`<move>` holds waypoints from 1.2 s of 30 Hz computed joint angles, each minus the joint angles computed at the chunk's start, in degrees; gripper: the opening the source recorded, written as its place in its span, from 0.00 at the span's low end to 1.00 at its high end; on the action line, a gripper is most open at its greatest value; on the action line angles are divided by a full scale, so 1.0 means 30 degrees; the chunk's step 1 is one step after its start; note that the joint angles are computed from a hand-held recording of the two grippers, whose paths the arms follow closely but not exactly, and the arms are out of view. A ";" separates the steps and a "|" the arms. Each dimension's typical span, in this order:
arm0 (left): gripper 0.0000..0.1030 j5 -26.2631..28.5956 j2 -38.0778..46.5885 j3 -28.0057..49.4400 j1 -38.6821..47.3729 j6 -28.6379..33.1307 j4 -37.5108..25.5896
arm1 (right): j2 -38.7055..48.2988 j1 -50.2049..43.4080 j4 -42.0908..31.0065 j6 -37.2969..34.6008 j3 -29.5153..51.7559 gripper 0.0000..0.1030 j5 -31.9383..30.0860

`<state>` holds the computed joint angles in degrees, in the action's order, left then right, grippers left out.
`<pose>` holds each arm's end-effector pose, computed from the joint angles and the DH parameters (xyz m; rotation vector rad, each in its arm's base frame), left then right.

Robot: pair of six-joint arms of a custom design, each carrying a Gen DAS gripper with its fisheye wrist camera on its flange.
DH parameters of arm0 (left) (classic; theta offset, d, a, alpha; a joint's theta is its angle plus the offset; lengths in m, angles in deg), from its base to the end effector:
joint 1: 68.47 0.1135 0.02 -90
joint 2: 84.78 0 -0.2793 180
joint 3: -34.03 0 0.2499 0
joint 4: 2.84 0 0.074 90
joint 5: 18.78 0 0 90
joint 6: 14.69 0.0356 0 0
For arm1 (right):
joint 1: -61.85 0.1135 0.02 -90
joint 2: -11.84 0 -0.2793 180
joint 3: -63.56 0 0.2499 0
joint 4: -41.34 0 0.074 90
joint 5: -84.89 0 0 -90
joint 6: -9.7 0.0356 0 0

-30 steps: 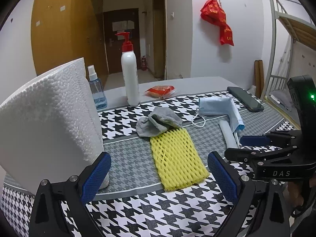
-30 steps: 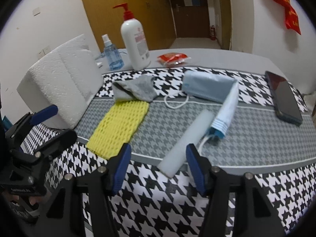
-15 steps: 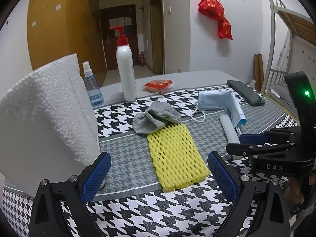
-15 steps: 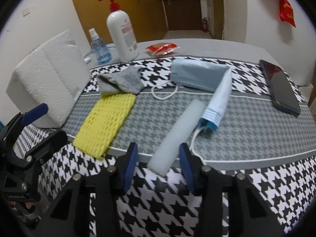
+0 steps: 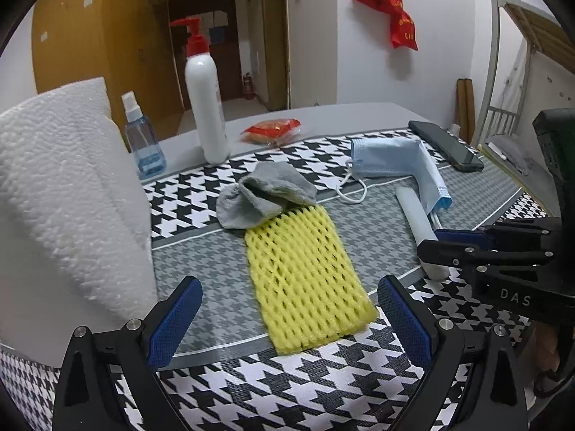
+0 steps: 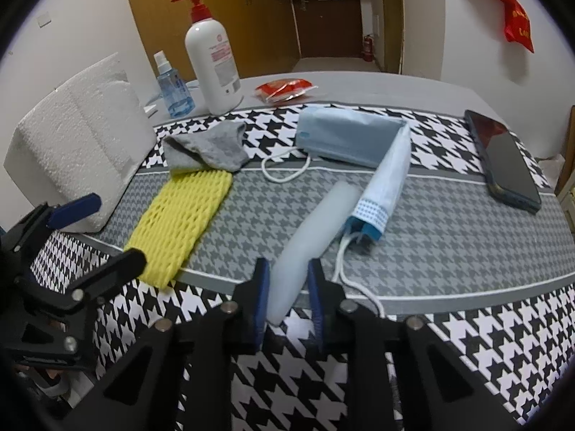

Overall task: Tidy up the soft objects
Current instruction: 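Close the left gripper on the yellow net while the right gripper closes on the white tube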

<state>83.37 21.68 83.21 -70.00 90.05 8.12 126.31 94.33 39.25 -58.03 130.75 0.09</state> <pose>0.3090 -0.0158 0.0924 0.4333 2.3204 -0.1406 0.3193 0.1995 0.1010 -0.1772 2.4472 0.3187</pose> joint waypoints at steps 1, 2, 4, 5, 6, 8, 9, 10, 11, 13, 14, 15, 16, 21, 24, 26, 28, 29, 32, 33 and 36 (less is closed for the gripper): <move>0.96 -0.0094 0.0083 0.0145 -0.0088 -0.0012 -0.0204 | -0.0036 0.0002 0.0108 0.0020 -0.0097 0.22 -0.0076; 0.96 -0.0255 0.0199 0.0284 -0.0183 -0.0040 -0.0324 | -0.0089 -0.0050 0.0228 0.0022 -0.0226 0.22 -0.0170; 0.96 -0.0510 0.0508 0.0608 -0.0308 -0.0152 -0.0567 | 0.0005 -0.0065 0.0302 0.0030 -0.0155 0.22 -0.0233; 0.96 -0.0589 0.0685 0.0865 -0.0328 -0.0250 -0.0839 | 0.0058 -0.0065 0.0278 0.0024 -0.0075 0.22 -0.0232; 0.96 -0.0553 0.0823 0.1031 -0.0307 -0.0340 -0.1006 | 0.0038 -0.0076 0.0302 0.0012 -0.0108 0.23 -0.0246; 0.95 -0.0292 0.1026 0.1334 -0.0240 -0.0425 -0.1379 | 0.0037 -0.0082 0.0315 0.0033 -0.0115 0.23 -0.0260; 0.92 -0.0232 0.1111 0.1424 -0.0221 -0.0430 -0.1471 | 0.0015 -0.0086 0.0336 0.0044 -0.0153 0.23 -0.0274; 0.90 -0.0241 0.1216 0.1568 -0.0228 -0.0433 -0.1633 | 0.0010 -0.0102 0.0333 0.0059 -0.0164 0.23 -0.0297; 0.86 -0.0180 0.1304 0.1733 -0.0212 -0.0407 -0.1860 | 0.0000 -0.0120 0.0314 0.0094 -0.0173 0.23 -0.0334; 0.81 0.0021 0.1477 0.2121 -0.0127 -0.0387 -0.2391 | -0.0013 -0.0091 0.0194 0.0076 -0.0141 0.23 -0.0277; 0.79 0.0060 0.1570 0.2298 -0.0075 -0.0449 -0.2611 | -0.0004 -0.0078 0.0102 0.0085 -0.0084 0.23 -0.0246; 0.78 0.0121 0.1646 0.2427 -0.0053 -0.0480 -0.2757 | -0.0005 -0.0066 0.0016 0.0081 -0.0042 0.23 -0.0216; 0.76 0.0273 0.1674 0.2525 -0.0003 -0.0465 -0.2926 | 0.0012 -0.0059 -0.0056 0.0083 0.0023 0.23 -0.0195; 0.57 0.1131 0.1628 0.2652 0.0080 -0.0189 -0.3394 | 0.0081 -0.0043 -0.0253 0.0139 0.0231 0.23 -0.0107; 0.43 0.1816 0.1672 0.2816 0.0068 0.0227 -0.3807 | 0.0091 -0.0003 -0.0527 0.0144 0.0389 0.24 -0.0032; 0.32 0.2783 0.1817 0.3181 0.0257 0.0501 -0.4464 | 0.0108 0.0027 -0.0737 0.0111 0.0546 0.27 -0.0076; 0.24 0.3661 0.1927 0.3440 0.0439 0.0824 -0.4977 | 0.0131 0.0132 -0.1087 0.0041 0.0780 0.29 0.0115; 0.22 0.3878 0.1937 0.3485 0.0478 0.0897 -0.5100 | 0.0193 0.0221 -0.1278 -0.0037 0.0936 0.30 0.0298; 0.21 0.4163 0.1724 0.3166 0.0516 0.1084 -0.4808 | 0.0274 0.0428 -0.1852 -0.0132 0.1295 0.33 0.0781; 0.21 0.4230 0.1642 0.3043 0.0517 0.1141 -0.4657 | 0.0282 0.0436 -0.1983 -0.0127 0.1376 0.33 0.0811; 0.21 0.4352 0.1469 0.2684 0.0602 0.1174 -0.4210 | 0.0447 0.0574 -0.2593 -0.0189 0.1869 0.34 0.1195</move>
